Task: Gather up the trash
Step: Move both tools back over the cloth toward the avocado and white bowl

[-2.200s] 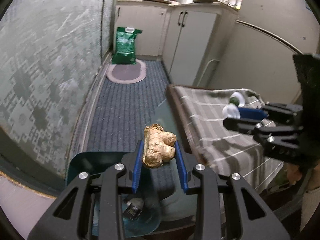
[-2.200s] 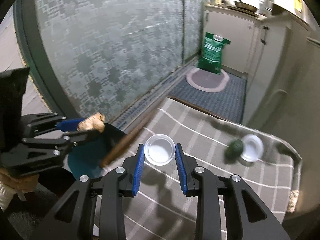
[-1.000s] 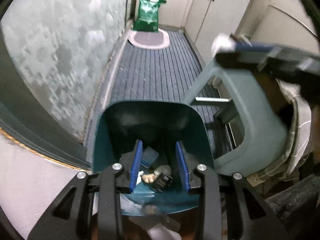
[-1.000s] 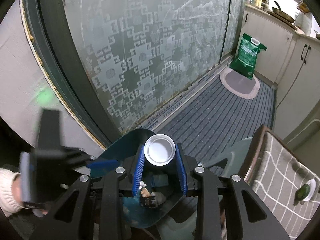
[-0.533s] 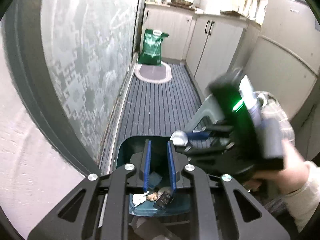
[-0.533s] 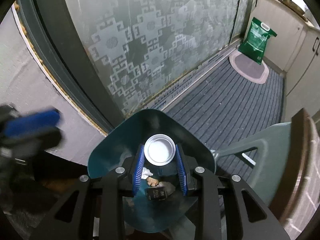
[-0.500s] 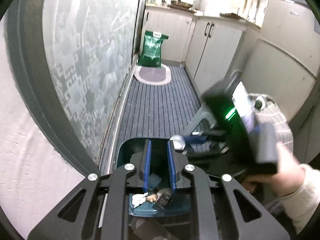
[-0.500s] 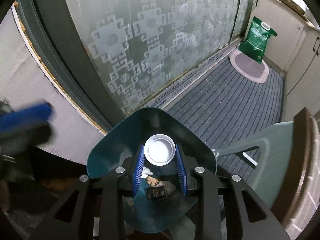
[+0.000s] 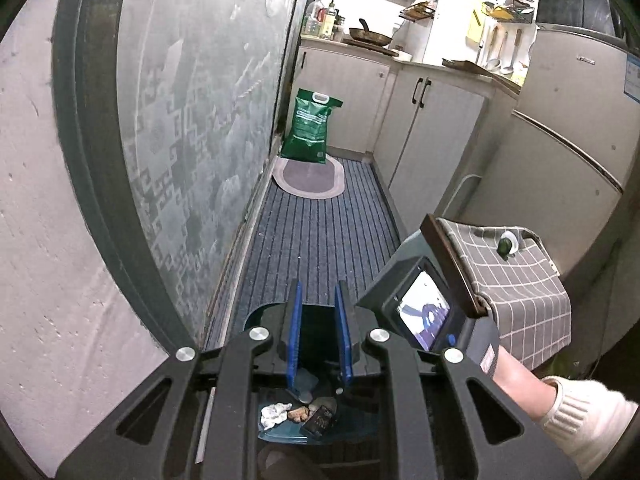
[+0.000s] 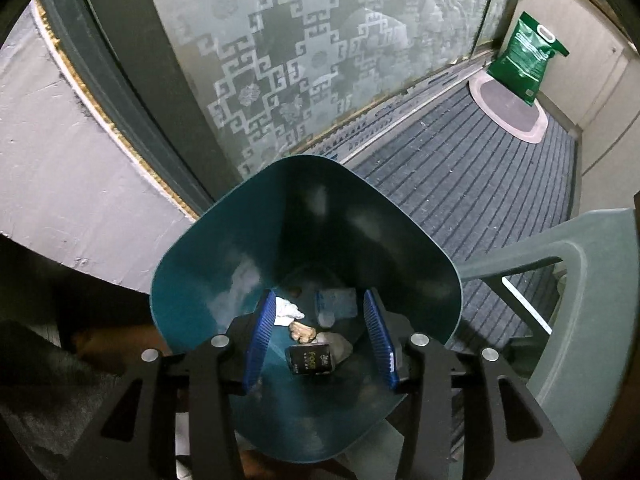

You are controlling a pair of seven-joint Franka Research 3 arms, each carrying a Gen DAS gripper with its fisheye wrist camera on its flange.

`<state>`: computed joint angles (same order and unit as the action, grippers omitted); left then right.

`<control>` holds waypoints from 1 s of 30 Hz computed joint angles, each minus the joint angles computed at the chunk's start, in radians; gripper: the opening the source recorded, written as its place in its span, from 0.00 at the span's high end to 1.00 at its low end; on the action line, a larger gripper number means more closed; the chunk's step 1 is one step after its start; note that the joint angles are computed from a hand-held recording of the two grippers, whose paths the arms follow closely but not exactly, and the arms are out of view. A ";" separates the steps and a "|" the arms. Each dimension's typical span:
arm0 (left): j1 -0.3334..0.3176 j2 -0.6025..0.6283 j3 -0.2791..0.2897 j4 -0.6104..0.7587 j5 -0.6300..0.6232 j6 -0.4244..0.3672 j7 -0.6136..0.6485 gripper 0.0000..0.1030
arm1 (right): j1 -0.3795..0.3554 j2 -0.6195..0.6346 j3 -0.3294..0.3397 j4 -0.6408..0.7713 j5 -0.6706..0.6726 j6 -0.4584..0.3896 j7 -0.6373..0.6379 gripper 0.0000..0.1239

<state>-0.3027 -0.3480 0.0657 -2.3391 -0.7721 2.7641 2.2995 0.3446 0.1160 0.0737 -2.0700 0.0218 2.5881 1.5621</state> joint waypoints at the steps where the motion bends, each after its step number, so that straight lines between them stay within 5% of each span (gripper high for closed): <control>1: 0.002 0.001 -0.002 0.003 0.000 0.001 -0.007 0.83 | 0.000 -0.003 0.002 -0.002 0.007 0.003 -0.005 0.63; 19: -0.095 -0.027 -0.009 0.034 0.002 0.087 -0.058 0.80 | -0.032 -0.236 -0.001 -0.144 0.257 0.174 -0.228 0.70; 30: -0.138 0.051 -0.068 0.086 0.043 0.084 -0.108 0.73 | -0.117 -0.388 -0.053 -0.246 0.333 0.225 -0.269 0.73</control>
<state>-0.4407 -0.2970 -0.0021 -2.2526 -0.7290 2.8482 2.1912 0.2272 -0.2718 0.0205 -2.3159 0.3547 2.8129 1.2933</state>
